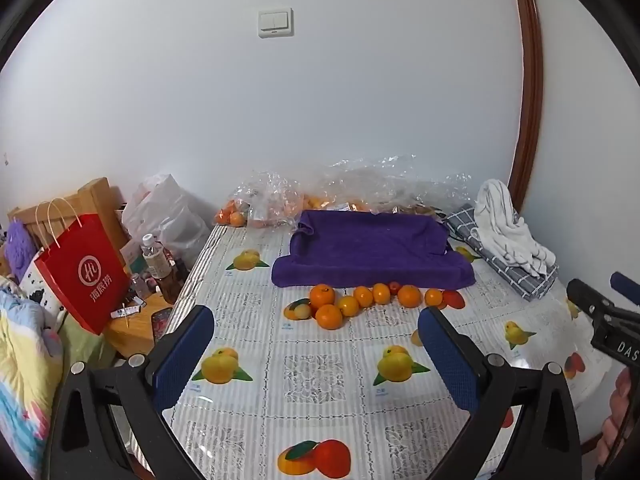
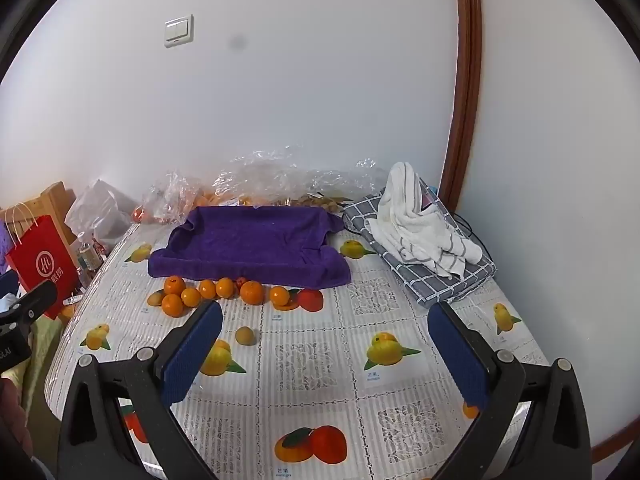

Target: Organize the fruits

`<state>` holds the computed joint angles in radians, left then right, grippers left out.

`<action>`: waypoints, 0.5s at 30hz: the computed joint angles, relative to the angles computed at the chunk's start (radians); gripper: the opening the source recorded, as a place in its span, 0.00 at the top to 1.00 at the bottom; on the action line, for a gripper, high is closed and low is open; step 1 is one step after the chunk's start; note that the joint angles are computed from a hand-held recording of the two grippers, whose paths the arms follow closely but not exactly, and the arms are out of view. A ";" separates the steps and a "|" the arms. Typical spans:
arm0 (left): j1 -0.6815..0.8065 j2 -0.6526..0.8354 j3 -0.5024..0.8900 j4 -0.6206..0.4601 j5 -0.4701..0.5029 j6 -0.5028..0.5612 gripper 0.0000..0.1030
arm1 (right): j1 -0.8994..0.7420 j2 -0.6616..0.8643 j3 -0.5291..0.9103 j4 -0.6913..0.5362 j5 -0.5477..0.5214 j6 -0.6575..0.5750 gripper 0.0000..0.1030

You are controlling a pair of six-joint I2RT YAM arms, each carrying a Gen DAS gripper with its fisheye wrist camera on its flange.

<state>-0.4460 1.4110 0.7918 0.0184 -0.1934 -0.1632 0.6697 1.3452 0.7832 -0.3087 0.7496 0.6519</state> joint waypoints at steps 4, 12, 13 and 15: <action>0.009 0.040 0.051 -0.053 -0.007 0.031 0.00 | -0.018 0.005 0.012 -0.024 -0.035 0.012 0.02; -0.040 0.036 -0.001 0.040 -0.108 0.028 0.00 | -0.011 0.004 -0.035 0.038 0.008 0.033 0.02; -0.039 0.032 -0.005 0.041 -0.110 0.028 0.00 | -0.008 0.004 -0.034 0.037 0.008 0.040 0.02; -0.041 0.024 -0.012 0.047 -0.116 0.031 0.00 | -0.001 0.008 -0.027 0.034 0.007 0.044 0.02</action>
